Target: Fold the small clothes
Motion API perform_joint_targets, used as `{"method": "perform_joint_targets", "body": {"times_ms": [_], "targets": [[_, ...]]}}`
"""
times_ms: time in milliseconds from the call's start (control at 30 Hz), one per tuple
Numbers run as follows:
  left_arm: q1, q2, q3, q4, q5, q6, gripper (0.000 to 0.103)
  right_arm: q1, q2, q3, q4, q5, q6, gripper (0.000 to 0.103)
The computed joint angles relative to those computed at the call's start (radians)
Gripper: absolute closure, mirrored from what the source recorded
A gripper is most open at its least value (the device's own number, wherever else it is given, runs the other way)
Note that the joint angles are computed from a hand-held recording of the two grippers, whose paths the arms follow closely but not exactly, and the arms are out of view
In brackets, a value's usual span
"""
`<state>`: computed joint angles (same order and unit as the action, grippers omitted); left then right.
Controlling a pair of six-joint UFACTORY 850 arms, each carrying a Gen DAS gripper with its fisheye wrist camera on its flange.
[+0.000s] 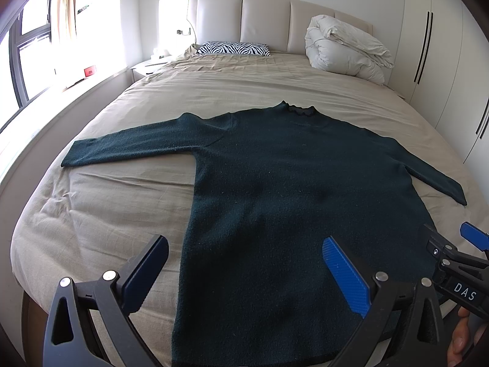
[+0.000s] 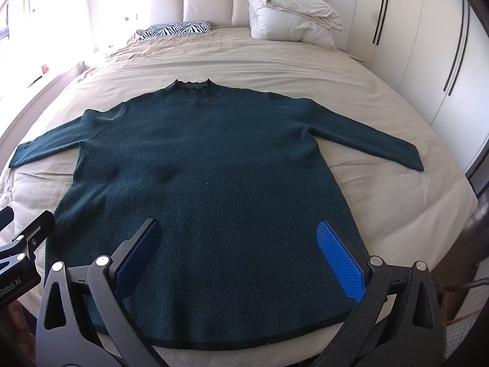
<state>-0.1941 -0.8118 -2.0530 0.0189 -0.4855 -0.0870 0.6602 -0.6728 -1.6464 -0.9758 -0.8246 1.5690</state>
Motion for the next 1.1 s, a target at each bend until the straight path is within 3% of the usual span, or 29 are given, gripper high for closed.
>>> {"method": "perform_joint_targets", "body": {"times_ms": [633,1100], "targets": [[-0.011,-0.047,-0.056,0.012,-0.043,-0.013,0.000,-0.017,-0.016,0.002,0.026,0.020,-0.009,0.000],[-0.022,-0.209,-0.295,0.023,-0.174,-0.001,0.000,-0.080,-0.065,-0.027,0.106,0.080,-0.067,0.000]]}}
